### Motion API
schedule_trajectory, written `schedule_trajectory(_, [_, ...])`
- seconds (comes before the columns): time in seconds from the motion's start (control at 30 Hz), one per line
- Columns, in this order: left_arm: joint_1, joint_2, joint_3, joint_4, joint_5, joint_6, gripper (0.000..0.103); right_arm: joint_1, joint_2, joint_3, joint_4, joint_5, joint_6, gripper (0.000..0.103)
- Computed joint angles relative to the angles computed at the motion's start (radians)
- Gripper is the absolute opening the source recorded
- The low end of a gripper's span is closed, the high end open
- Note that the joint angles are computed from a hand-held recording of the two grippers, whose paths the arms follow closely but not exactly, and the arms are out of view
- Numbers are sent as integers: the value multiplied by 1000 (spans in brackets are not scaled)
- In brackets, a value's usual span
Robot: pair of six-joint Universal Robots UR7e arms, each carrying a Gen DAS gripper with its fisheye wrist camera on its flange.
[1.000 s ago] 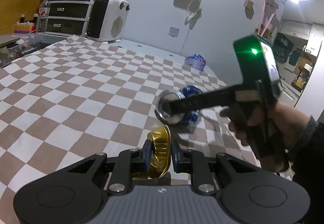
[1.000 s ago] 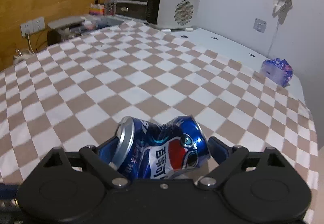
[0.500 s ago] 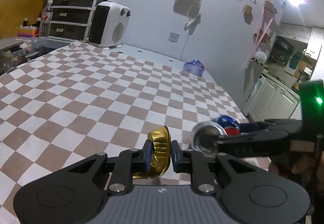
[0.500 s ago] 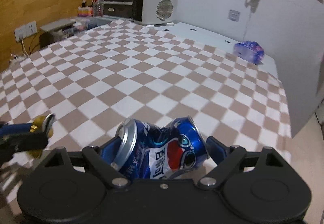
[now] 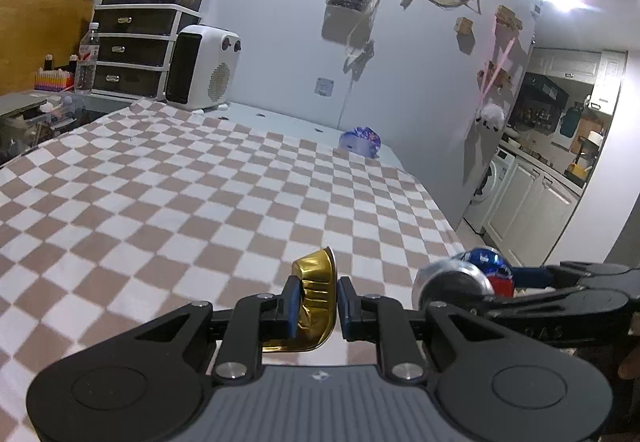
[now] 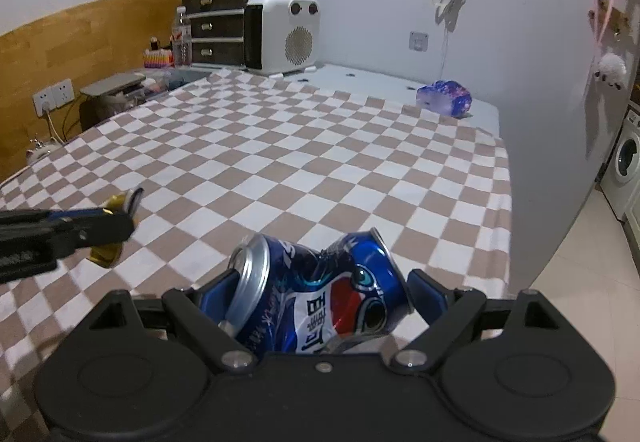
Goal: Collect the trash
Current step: 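Carry the gold wrapper and Pepsi can over the yellow wastebasket with both tools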
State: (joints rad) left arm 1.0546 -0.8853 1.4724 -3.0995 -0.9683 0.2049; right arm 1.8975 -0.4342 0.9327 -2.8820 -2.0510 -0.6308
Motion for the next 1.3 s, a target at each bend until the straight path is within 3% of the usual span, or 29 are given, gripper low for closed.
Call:
schedule_trajectory(0.67, [-141, -80, 195, -65, 105, -58, 21, -4, -279, 439, -262, 41, 31, 91])
schedule_trajectory(1.3, [-247, 79, 118, -31, 64, -63, 20, -105, -531, 724, -411, 43, 60, 91])
